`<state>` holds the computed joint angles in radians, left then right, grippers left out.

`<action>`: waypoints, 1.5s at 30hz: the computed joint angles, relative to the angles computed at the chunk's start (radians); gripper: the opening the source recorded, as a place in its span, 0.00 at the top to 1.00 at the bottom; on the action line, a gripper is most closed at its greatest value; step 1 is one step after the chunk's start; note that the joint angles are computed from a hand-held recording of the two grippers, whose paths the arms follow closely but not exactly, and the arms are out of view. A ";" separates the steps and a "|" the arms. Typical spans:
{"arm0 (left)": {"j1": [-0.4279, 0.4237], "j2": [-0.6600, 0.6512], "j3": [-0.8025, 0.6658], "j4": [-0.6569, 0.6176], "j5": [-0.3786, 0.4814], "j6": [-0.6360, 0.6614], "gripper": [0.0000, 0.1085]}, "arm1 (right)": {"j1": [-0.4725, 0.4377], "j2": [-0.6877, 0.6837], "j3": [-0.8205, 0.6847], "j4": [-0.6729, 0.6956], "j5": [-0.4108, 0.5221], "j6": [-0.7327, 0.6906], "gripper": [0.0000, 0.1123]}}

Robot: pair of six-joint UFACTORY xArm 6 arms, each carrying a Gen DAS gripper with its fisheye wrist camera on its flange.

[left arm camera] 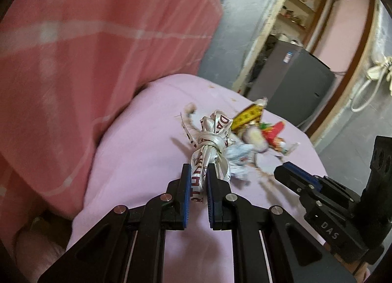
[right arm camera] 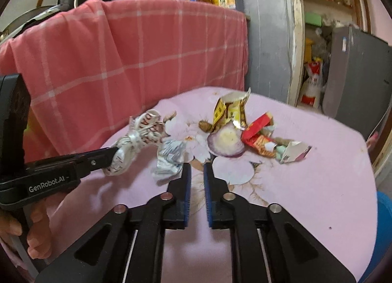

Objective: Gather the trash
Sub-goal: 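Carry both held pieces over the blue basin and open both tools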

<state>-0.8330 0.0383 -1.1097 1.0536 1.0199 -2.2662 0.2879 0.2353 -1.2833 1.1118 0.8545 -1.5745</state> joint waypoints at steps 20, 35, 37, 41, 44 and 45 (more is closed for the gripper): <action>-0.001 -0.074 0.098 0.055 -0.026 -0.094 0.92 | 0.065 0.076 -0.076 -0.098 -0.003 0.125 0.74; -0.083 0.164 -0.285 0.364 0.085 0.000 0.92 | -0.212 -0.161 0.082 0.474 0.034 -0.317 0.74; -0.091 0.220 -0.367 0.405 0.099 0.031 0.91 | -0.248 -0.181 0.088 0.540 0.028 -0.378 0.74; -0.086 0.317 -0.508 0.477 0.075 0.060 0.91 | -0.297 -0.180 0.060 0.633 0.007 -0.460 0.74; -0.076 0.399 -0.635 0.505 0.037 0.109 0.91 | -0.332 -0.156 0.020 0.697 -0.015 -0.510 0.74; -0.075 0.424 -0.674 0.511 0.028 0.130 0.91 | -0.340 -0.147 0.008 0.710 -0.021 -0.517 0.74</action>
<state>-0.9082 0.4626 -1.7842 1.5646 1.0483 -2.1366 -0.0517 0.0881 -1.2749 1.8216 0.8337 -2.0913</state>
